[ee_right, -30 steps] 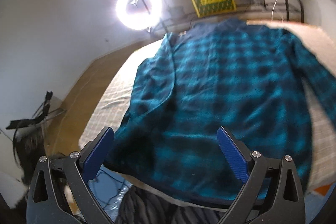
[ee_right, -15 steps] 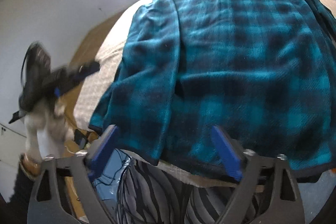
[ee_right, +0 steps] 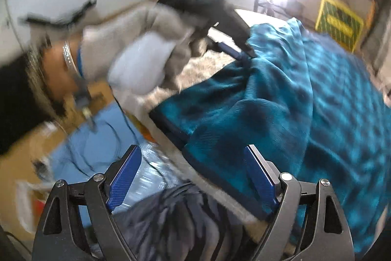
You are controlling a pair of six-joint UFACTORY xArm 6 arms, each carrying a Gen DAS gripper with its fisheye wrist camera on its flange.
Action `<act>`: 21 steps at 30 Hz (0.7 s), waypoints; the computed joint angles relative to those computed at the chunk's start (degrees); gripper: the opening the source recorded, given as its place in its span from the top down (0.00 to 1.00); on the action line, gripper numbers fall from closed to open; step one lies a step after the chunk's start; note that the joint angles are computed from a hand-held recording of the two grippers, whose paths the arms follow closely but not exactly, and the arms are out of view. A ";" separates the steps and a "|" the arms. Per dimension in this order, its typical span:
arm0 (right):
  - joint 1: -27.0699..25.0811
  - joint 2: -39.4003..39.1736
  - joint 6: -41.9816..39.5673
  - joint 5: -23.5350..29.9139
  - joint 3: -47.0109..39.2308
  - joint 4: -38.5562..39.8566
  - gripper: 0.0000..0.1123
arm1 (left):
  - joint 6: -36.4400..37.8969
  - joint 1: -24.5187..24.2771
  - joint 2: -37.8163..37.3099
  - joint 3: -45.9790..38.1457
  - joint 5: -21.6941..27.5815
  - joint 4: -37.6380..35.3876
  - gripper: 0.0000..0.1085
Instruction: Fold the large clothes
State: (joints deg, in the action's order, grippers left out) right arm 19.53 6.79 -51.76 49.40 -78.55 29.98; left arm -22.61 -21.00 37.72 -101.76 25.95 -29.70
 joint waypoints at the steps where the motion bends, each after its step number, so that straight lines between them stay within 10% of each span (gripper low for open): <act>1: 1.06 0.05 0.08 -2.32 1.10 -2.31 0.24 | 0.02 0.14 -0.02 -0.07 -0.07 -0.13 0.77; 3: 2.67 0.24 2.38 -7.35 3.19 -8.01 0.32 | 0.13 0.42 -0.07 0.10 -0.74 -0.89 0.77; 5: 2.89 1.20 6.08 -8.90 2.95 -13.08 0.76 | 0.34 0.73 0.08 -0.23 -0.88 -1.49 0.77; 7: 1.62 2.31 6.55 -3.85 -0.13 -9.94 0.90 | 0.19 1.04 0.57 -1.12 -0.30 -0.80 0.77; 21: -4.18 2.45 3.22 3.59 -8.89 3.36 0.93 | -7.95 2.87 7.68 -9.71 0.47 4.88 0.84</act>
